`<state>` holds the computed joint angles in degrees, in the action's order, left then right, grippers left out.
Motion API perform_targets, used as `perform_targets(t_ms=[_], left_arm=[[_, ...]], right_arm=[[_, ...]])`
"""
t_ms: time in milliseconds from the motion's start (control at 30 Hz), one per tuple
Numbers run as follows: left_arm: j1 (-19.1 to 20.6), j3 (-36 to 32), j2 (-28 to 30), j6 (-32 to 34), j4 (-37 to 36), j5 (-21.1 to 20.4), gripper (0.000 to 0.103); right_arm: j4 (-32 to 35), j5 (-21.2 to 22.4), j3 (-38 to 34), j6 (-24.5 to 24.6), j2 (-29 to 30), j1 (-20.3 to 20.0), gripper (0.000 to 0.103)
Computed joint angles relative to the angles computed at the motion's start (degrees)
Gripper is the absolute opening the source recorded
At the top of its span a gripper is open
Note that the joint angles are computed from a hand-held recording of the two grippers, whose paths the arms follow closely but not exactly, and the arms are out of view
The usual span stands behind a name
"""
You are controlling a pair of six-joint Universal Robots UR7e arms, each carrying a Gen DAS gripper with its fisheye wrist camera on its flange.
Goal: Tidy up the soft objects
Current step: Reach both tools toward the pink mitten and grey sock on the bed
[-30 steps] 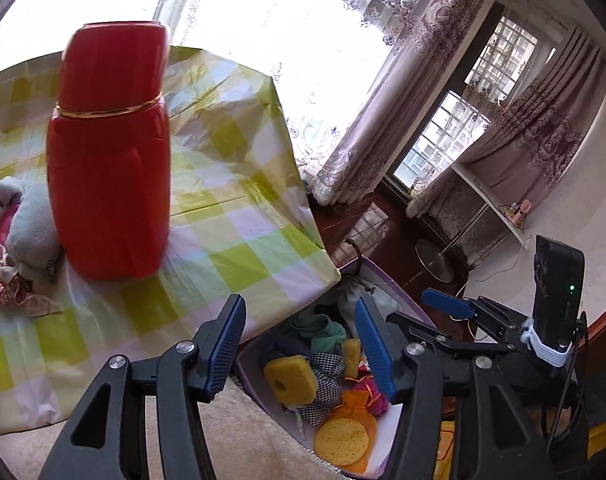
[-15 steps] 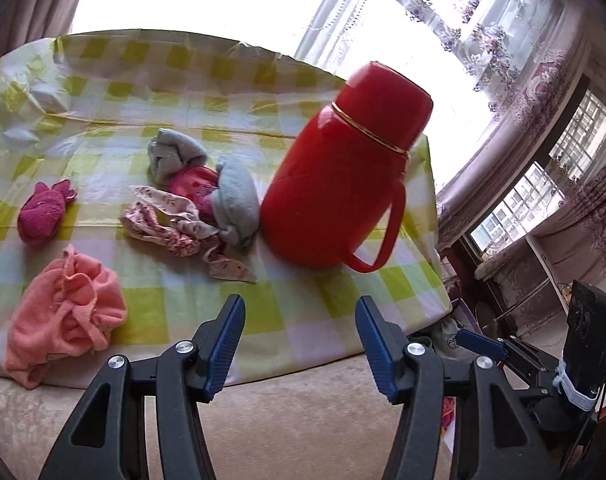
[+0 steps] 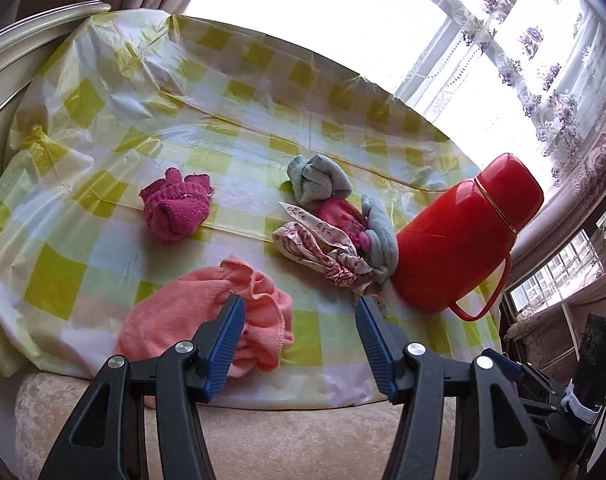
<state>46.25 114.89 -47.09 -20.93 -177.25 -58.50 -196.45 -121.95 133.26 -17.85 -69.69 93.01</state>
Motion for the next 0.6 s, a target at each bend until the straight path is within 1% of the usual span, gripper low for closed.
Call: perform_targets(t_ms=[167,267,467,533,600], left_arm=[[1.6,-0.7,-0.6,-0.7,1.0,1.3,0.06],[2.5,-1.7,-0.5,-1.2,2.1,2.3,0.062],[4.1,-3.6,0.1,-1.7,2.9,3.6,0.063],[4.7,-4.4,0.3,-1.7,3.3,3.9,0.064],[5.4,-5.3,0.5,-2.1,4.4,4.3,0.065]], right_arm=[[-0.7,-2.6,-4.0,0.6,4.9,1.5,0.075],[-2.6,-4.8,-6.8,0.0,8.4,2.7,0.075],[-9.7,-10.4,-13.4,-3.3,16.0,4.9,0.075],[-10.9,-13.4,-16.1,-4.9,18.7,5.6,0.075],[-12.8,-16.1,-18.6,-7.5,21.2,6.3,0.074]])
